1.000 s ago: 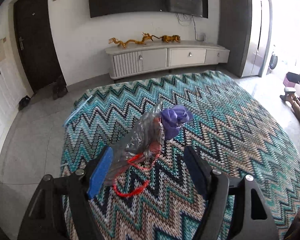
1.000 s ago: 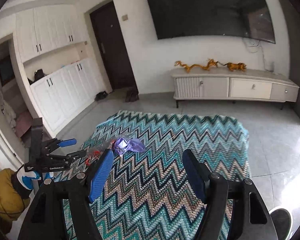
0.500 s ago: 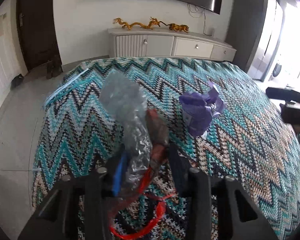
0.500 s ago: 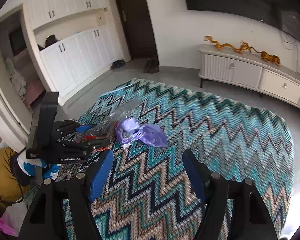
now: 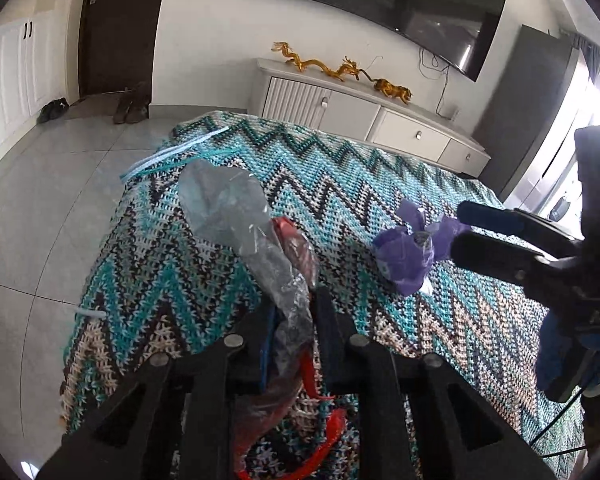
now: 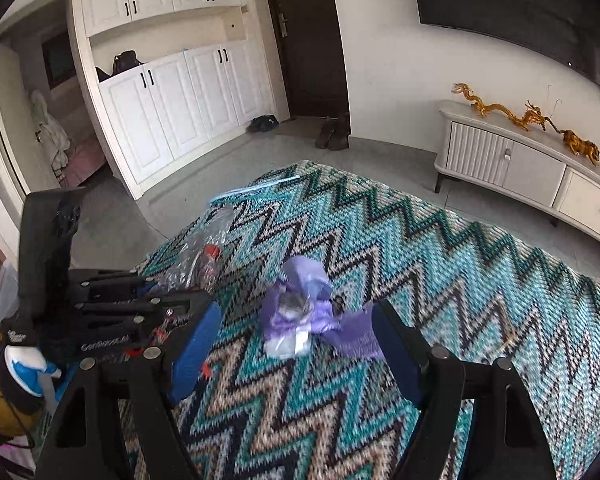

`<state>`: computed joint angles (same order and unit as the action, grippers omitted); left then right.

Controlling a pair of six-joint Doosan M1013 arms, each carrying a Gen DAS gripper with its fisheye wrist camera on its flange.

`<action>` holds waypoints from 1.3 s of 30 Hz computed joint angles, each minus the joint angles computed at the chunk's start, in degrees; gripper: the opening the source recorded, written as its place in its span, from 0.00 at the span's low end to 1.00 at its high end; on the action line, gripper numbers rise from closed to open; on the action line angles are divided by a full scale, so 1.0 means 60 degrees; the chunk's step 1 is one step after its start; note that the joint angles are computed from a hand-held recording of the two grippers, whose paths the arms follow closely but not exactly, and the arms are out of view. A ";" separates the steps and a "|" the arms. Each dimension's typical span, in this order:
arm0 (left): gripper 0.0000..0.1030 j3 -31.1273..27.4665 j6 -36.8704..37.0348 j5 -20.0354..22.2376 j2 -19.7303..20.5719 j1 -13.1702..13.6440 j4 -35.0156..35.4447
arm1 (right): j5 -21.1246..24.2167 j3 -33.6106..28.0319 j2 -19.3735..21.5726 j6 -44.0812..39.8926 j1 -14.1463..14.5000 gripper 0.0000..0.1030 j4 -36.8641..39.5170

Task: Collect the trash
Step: 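Grasp the clear red-tied plastic bag with the left tool while the right tool grasps the purple gloves, then carry plastic bag and gloves over the grey bin and open both tools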

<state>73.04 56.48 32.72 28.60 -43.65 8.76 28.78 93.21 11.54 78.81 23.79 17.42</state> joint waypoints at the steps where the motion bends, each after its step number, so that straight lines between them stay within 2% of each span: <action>1: 0.17 -0.0001 -0.0019 -0.0023 0.0000 0.0012 -0.0045 | -0.0037 -0.0042 0.0074 0.0085 0.0005 0.77 -0.0025; 7: 0.16 0.0085 0.0209 -0.0084 -0.0041 0.0108 -0.0340 | 0.0550 -0.0543 0.0562 0.0476 0.0139 0.77 -0.0756; 8: 0.16 0.0081 0.0248 -0.0069 -0.0037 0.0108 -0.0355 | 0.0669 -0.0624 0.0640 0.0598 0.0153 0.64 -0.0917; 10: 0.16 -0.0007 0.0245 0.0026 0.0005 0.0093 -0.0339 | 0.1049 -0.0710 0.0760 0.0680 0.0113 0.44 -0.0829; 13: 0.15 -0.0097 0.0125 0.0114 0.0059 0.0056 -0.0176 | 0.0945 -0.0536 0.0657 0.0594 0.0011 0.38 -0.0328; 16: 0.14 -0.0160 -0.0175 0.0235 0.0079 -0.0019 0.0267 | 0.0835 -0.0271 0.0353 0.0440 -0.0045 0.37 0.0061; 19: 0.14 -0.0269 -0.0638 0.0525 0.0116 -0.0154 0.0980 | 0.0722 0.0067 -0.0130 0.0726 0.0050 0.37 -0.0294; 23: 0.14 -0.0240 -0.1667 0.0818 0.0021 -0.0379 0.2233 | 0.0470 0.0774 -0.1152 0.1643 0.0175 0.37 -0.1084; 28: 0.13 0.0162 -0.2000 0.0450 -0.0489 -0.0714 0.2526 | 0.0393 0.1641 -0.2487 0.3384 0.0316 0.37 -0.2673; 35: 0.13 0.0312 -0.1245 0.0220 -0.1063 -0.1524 0.2838 | 0.0434 0.2824 -0.4411 0.6778 0.0635 0.37 -0.5490; 39: 0.13 -0.0030 -0.0155 0.0124 -0.1067 -0.1925 0.2120 | 0.0774 0.3414 -0.5423 0.8579 0.0710 0.37 -0.6850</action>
